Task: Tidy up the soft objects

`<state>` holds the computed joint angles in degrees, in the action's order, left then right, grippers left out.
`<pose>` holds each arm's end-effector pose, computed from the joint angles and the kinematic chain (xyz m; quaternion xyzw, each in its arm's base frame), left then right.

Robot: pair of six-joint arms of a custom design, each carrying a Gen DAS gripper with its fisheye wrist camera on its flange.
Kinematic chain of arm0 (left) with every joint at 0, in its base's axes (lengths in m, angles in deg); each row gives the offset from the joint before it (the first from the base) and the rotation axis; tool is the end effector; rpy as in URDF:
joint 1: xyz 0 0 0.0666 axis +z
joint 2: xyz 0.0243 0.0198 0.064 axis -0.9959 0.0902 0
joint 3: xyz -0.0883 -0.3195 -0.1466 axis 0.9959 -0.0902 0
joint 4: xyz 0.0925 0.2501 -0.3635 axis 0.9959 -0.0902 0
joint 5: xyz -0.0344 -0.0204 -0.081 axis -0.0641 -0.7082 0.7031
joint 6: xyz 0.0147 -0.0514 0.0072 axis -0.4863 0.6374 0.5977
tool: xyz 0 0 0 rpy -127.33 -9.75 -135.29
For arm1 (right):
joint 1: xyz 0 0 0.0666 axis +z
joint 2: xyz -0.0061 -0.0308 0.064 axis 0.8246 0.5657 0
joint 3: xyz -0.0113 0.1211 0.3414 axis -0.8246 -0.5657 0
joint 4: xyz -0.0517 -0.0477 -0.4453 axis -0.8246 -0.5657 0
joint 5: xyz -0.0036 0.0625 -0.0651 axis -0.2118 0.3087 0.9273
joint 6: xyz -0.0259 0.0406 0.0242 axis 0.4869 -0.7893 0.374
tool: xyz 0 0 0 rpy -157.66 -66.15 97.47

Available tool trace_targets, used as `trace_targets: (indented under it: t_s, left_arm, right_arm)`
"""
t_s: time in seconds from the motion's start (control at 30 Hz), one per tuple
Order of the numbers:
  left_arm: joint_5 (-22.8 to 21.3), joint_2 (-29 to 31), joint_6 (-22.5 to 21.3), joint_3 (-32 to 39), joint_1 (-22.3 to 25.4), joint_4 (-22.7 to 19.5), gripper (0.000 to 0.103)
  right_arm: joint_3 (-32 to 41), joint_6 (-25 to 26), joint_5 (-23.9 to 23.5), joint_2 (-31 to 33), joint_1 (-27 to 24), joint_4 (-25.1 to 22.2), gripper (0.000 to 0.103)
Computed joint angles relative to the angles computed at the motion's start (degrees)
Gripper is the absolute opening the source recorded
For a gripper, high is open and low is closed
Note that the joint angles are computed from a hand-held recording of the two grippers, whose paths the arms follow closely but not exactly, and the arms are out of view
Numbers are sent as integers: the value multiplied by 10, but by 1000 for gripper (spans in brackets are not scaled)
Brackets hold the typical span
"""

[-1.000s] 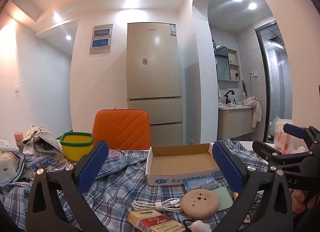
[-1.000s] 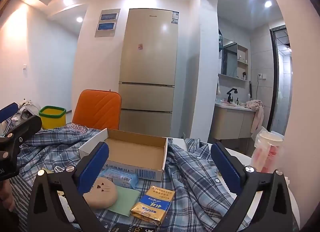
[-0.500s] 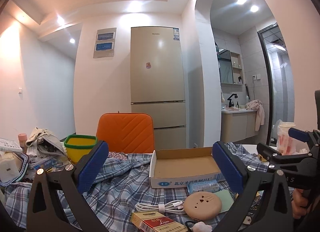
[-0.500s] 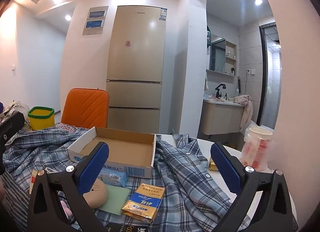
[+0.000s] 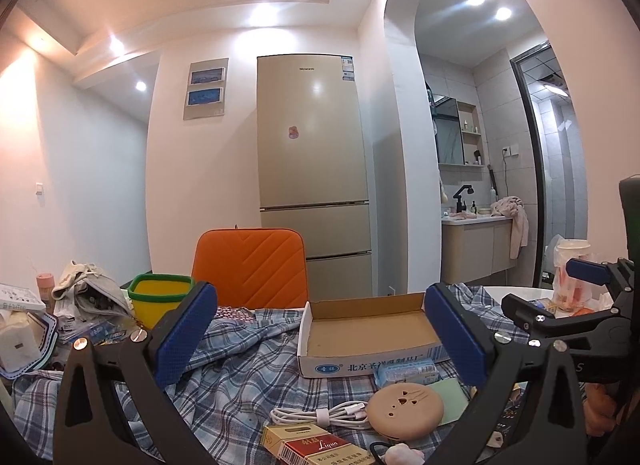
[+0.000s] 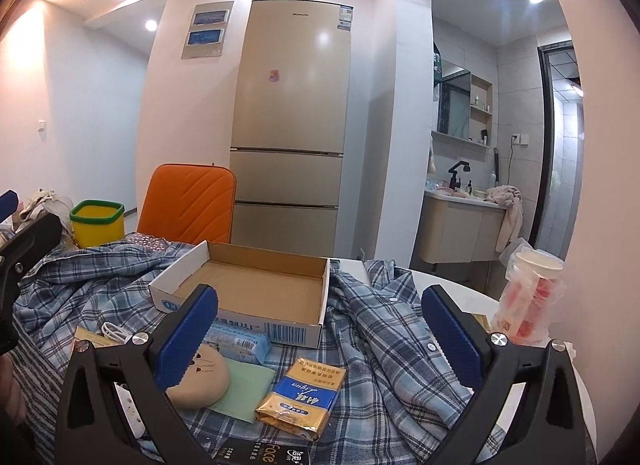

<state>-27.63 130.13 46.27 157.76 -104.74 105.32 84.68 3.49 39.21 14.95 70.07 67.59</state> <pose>0.5875 -0.2167 0.2683 0.1721 0.6967 -0.1356 0.6831 0.5132 0.1105 0.3066 0.1277 0.7909 -0.1527 0.5787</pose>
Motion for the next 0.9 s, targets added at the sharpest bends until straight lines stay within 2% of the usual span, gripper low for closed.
trace_targets:
  t_s: [0.27, 0.4, 0.5, 0.6, 0.67, 0.9]
  left_arm:
    - [-6, 1, -3, 1, 0, -4, 103]
    - [-27, -2, -19, 0, -2, -4, 103]
    - [-5, 0, -20, 9, 3, -28, 103]
    - [0, 5, -24, 21, 4, -59, 103]
    - [0, 4, -25, 21, 3, -65, 103]
    - [-3, -4, -25, 9, 3, -49, 103]
  right_arm:
    - [-1, -4, -2, -1, -3, -2, 103]
    - [0, -7, -5, 0, -4, -4, 103]
    - [0, -14, -9, 0, -8, -8, 103]
    - [-1, -17, -9, -2, -8, -8, 103]
    - [-3, -16, -7, -5, -7, -5, 103]
    - [-7, -19, -6, -13, -6, -9, 103]
